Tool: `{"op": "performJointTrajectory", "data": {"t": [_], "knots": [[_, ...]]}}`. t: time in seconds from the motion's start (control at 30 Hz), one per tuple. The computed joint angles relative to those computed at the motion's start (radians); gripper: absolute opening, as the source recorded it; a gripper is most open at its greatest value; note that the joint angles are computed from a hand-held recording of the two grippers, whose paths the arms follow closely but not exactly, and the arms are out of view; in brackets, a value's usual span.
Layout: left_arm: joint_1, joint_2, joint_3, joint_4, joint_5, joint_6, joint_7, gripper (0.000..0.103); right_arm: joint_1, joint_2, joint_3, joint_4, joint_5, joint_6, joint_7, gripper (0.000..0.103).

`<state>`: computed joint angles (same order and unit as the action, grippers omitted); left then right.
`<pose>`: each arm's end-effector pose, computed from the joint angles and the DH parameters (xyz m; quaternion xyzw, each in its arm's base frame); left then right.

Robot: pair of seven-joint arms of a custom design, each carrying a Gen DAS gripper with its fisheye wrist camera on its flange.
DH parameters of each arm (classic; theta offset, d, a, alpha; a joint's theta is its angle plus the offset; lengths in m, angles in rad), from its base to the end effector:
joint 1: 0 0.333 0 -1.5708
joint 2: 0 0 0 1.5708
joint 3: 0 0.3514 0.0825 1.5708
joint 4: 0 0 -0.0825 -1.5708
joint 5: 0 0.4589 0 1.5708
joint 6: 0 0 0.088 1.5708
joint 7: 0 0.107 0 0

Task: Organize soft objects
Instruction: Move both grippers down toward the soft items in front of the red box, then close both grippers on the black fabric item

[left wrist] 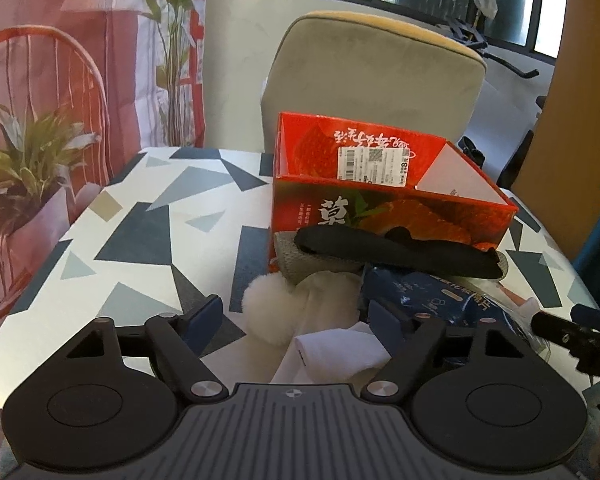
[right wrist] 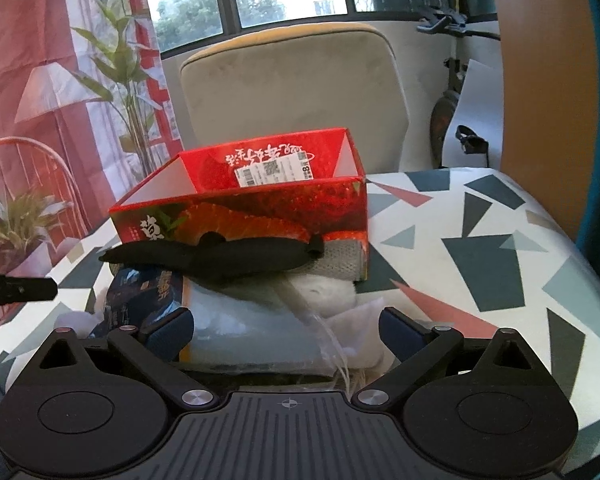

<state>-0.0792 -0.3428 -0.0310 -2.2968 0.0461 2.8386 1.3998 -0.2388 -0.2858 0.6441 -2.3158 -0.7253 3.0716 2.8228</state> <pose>0.5508 -0.0651 0.5967 -0.6454 0.6325 -0.3294 0.2736 0.4935 0.2942 0.5249 -0.5933 0.6390 -0.2447 0.4240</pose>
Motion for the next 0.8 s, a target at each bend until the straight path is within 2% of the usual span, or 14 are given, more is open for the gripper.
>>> {"op": "performJointTrajectory", "data": {"t": [0.13,0.2,0.37,0.47,0.5,0.57,0.67,0.73,0.8], "knots": [[-0.026,0.038,0.033,0.045,-0.065,-0.02,0.043,0.069,-0.039,0.029,0.003,0.022,-0.044,0.041,0.029,0.094],[-0.04,0.066,0.05,0.079,-0.12,-0.032,0.081,0.068,-0.036,0.055,-0.012,0.04,-0.043,0.053,0.022,0.091],[-0.045,0.136,0.055,0.155,-0.23,-0.037,0.185,0.066,0.091,0.167,-0.152,0.109,0.009,0.08,-0.091,0.084],[-0.023,0.186,0.034,0.207,-0.259,-0.058,0.219,0.058,0.228,0.236,-0.27,0.147,0.196,0.086,-0.291,0.082],[-0.015,0.206,0.026,0.227,-0.264,-0.069,0.224,0.056,0.248,0.255,-0.285,0.163,0.218,0.079,-0.315,0.081],[0.002,0.238,0.011,0.259,-0.285,-0.095,0.236,0.054,0.278,0.291,-0.308,0.194,0.264,0.059,-0.351,0.077],[0.026,0.283,-0.012,0.306,-0.322,-0.14,0.25,0.052,0.296,0.333,-0.306,0.22,0.47,0.043,-0.51,0.073],[0.039,0.29,-0.029,0.309,-0.325,-0.136,0.263,0.048,0.302,0.353,-0.301,0.233,0.562,0.037,-0.586,0.069],[0.045,0.29,-0.041,0.302,-0.32,-0.117,0.283,0.045,0.321,0.363,-0.314,0.238,0.589,0.035,-0.621,0.066]]}}
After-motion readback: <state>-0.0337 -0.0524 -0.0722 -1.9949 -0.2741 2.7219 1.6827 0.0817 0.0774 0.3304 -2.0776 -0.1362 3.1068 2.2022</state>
